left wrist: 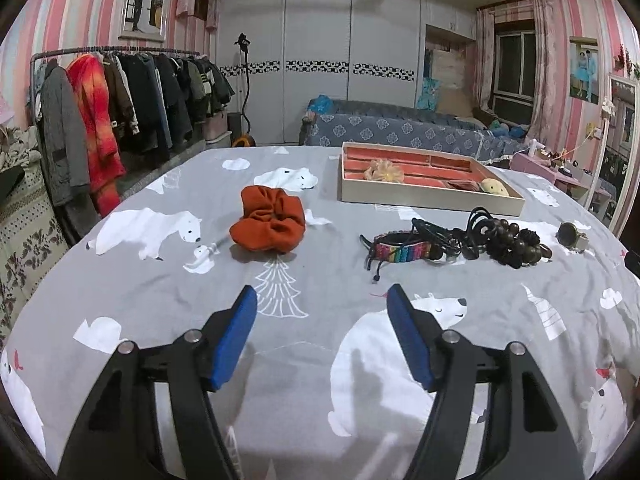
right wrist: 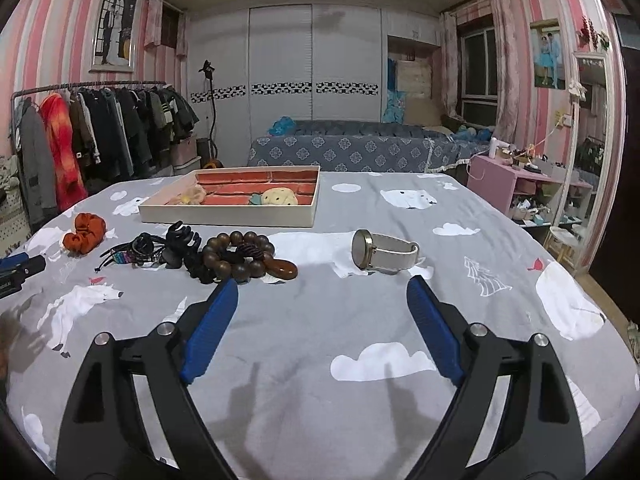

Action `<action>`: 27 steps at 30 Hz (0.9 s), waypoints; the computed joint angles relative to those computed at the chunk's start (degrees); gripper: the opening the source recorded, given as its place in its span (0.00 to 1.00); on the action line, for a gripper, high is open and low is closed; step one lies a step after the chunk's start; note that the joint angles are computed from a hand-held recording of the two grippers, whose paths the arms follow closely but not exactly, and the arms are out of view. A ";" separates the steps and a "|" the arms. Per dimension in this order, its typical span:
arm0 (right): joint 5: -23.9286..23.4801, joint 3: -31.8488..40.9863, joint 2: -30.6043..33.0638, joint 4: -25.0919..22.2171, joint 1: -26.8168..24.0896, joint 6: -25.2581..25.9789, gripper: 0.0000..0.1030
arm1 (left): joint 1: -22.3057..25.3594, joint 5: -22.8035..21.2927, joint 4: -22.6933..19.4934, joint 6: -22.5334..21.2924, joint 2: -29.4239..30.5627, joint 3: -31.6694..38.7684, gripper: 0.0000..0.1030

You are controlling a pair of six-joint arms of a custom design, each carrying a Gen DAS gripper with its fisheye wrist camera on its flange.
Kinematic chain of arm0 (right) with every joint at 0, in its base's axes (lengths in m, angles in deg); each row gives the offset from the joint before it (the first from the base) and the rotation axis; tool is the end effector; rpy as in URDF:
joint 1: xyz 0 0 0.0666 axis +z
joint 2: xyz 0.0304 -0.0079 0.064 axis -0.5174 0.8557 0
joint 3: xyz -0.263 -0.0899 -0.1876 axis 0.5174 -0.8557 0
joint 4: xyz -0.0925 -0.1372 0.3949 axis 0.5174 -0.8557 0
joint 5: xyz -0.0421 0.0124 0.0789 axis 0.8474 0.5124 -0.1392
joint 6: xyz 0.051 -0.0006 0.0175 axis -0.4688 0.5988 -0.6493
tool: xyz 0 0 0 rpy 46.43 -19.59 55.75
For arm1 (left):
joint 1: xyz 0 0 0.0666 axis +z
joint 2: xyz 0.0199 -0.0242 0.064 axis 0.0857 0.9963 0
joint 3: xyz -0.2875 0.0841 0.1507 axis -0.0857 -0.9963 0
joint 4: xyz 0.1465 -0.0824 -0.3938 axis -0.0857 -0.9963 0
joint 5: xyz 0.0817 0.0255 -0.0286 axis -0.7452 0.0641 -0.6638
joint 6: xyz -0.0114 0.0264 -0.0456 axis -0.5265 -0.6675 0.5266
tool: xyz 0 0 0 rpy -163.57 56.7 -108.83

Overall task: Organize jewelry
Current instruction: 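Open both tools and withdraw them from the tray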

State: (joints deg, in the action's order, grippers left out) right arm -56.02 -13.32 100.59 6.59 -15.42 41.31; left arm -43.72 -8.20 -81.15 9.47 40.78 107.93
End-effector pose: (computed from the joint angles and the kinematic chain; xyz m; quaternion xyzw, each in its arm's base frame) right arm 0.3917 0.1144 0.3623 -0.1810 0.8243 0.1031 0.5264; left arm 0.2619 -0.2547 0.3402 -0.1826 0.8547 0.0873 0.4780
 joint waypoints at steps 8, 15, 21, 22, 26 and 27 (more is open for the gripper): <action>0.02 0.48 0.68 -0.53 0.04 -0.08 0.83 | -1.31 1.04 0.95 -2.91 3.05 1.26 0.65; -0.09 0.54 0.45 -1.18 -0.06 0.27 0.83 | -1.63 1.64 3.59 -4.34 3.15 2.03 0.65; -0.24 0.91 0.41 -1.98 -0.23 0.15 0.83 | -1.81 1.57 5.65 -6.63 4.14 3.50 0.65; -0.17 1.09 0.63 -2.22 -0.17 0.05 0.83 | -1.73 1.85 6.21 -6.99 4.30 3.72 0.65; -0.60 1.88 1.46 -2.93 0.11 -0.48 0.83 | -1.73 2.17 7.35 -8.55 5.41 4.94 0.65; -0.55 2.11 1.64 -3.16 0.34 -0.75 0.83 | -1.76 2.15 7.49 -8.63 5.64 5.17 0.65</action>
